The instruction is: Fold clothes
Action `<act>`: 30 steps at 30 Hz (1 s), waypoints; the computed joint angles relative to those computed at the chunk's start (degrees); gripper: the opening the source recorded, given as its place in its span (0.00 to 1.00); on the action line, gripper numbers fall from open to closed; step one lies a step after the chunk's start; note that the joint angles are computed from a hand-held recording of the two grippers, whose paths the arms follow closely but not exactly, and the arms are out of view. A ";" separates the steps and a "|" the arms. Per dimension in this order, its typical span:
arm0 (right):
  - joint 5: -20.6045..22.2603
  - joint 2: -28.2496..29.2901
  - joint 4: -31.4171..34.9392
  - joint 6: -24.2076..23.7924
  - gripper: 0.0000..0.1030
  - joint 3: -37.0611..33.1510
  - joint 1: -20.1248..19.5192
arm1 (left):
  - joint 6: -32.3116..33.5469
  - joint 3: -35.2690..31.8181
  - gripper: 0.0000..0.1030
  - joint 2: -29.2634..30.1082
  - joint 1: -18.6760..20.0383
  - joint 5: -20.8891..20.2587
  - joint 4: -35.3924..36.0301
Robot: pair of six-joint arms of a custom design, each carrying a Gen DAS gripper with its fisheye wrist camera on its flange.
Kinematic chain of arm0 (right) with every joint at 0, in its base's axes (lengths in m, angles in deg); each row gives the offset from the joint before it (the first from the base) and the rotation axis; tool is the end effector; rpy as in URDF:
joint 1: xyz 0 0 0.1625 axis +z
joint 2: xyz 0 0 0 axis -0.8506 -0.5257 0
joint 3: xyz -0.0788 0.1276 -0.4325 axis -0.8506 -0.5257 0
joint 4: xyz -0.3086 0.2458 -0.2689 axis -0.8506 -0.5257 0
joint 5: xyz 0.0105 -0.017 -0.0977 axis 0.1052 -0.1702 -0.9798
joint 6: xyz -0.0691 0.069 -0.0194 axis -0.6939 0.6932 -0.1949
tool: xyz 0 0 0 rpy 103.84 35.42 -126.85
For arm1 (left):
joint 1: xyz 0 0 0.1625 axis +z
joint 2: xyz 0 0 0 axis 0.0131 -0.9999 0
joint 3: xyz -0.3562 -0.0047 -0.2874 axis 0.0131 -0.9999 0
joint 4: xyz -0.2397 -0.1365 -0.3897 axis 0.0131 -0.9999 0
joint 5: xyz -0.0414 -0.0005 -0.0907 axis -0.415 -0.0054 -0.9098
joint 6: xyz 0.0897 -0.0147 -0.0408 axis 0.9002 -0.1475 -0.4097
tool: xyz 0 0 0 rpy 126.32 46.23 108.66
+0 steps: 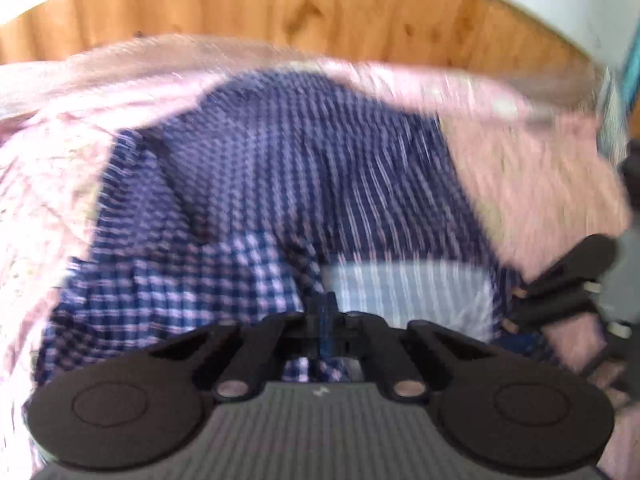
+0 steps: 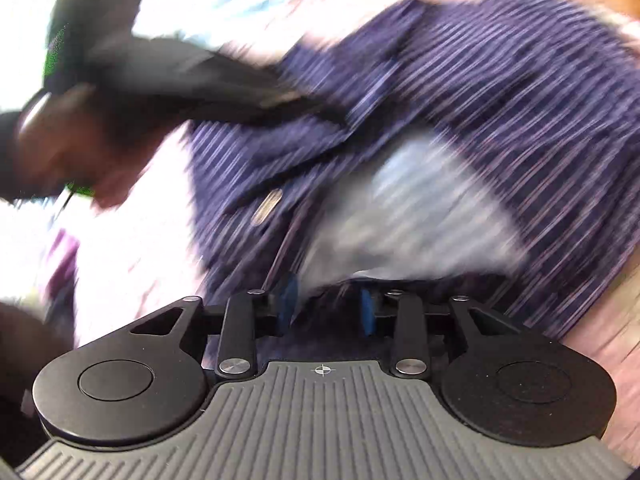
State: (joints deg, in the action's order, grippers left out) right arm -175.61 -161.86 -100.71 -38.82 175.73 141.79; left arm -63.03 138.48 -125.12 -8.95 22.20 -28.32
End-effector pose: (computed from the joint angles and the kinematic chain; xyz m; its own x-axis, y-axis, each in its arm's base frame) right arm 0.0768 -0.3707 0.1496 -0.3174 -0.9232 -0.2169 -0.9405 0.2772 0.1964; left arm -0.1974 -0.1587 0.0533 -0.7747 -0.2005 -0.5998 0.2565 0.7673 -0.5878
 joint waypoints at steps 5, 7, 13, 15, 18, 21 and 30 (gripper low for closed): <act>11.77 1.20 -11.37 17.39 0.46 0.97 -5.61 | -3.97 -1.06 0.00 -2.74 -2.58 0.59 5.58; 10.69 -1.56 -7.66 15.77 0.46 0.94 -5.85 | 1.60 -0.90 0.01 0.01 -0.96 0.21 0.13; 1.96 -6.57 -1.19 5.79 0.49 2.57 -5.33 | 13.50 -3.10 0.03 13.97 8.09 0.41 -11.28; 0.41 -7.50 0.10 3.20 0.48 3.56 -5.11 | 15.95 -3.27 0.11 15.95 10.31 0.95 -13.54; -1.01 -6.98 -1.71 1.95 0.48 4.93 -4.44 | 17.74 -4.95 0.14 18.41 10.11 0.92 -10.30; -1.08 -6.64 -3.28 2.09 0.48 5.68 -4.78 | 17.78 -5.67 0.26 19.52 8.87 -0.01 -8.15; 7.07 -5.20 -2.58 10.16 0.49 3.76 -6.66 | 13.96 -4.95 0.03 19.16 7.30 -0.33 -7.18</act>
